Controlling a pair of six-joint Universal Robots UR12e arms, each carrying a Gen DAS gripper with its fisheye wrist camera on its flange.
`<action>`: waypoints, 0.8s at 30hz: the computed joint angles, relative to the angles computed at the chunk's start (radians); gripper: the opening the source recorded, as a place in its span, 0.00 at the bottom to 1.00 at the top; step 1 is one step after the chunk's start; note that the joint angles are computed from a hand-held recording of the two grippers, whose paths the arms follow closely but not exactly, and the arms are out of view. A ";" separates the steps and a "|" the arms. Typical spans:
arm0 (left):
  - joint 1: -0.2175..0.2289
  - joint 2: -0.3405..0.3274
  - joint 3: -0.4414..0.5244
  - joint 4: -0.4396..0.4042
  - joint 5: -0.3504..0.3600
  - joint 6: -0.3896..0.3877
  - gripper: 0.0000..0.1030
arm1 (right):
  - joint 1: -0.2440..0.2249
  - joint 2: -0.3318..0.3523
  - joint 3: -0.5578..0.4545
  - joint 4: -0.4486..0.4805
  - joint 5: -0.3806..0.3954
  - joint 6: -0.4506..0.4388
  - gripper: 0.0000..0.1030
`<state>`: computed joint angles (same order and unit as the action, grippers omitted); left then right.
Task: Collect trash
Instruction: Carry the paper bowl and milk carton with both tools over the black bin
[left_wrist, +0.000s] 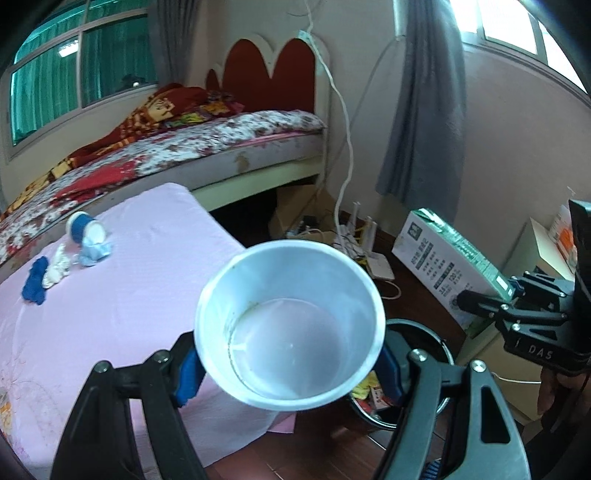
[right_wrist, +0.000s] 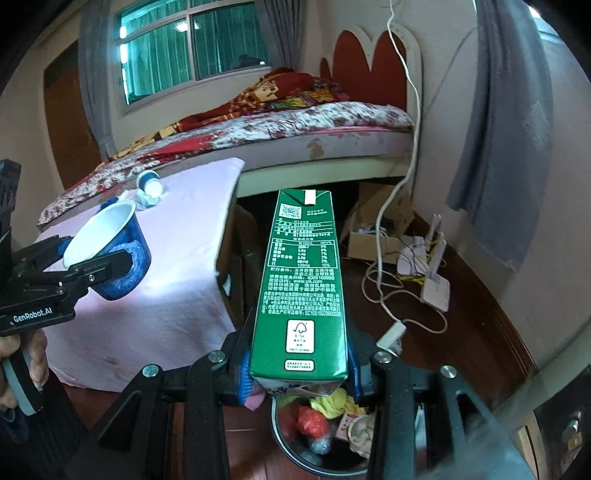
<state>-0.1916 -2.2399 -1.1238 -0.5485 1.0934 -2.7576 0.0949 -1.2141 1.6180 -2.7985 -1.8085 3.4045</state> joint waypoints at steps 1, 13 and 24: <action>-0.004 0.000 -0.001 -0.003 -0.002 0.004 0.73 | -0.003 -0.005 0.009 0.004 0.000 0.004 0.40; -0.044 -0.006 -0.004 -0.099 -0.052 0.092 0.74 | -0.033 -0.054 0.099 0.050 -0.037 0.035 0.40; -0.069 -0.030 0.015 -0.203 -0.056 0.158 0.74 | -0.053 -0.065 0.129 0.100 -0.025 0.037 0.40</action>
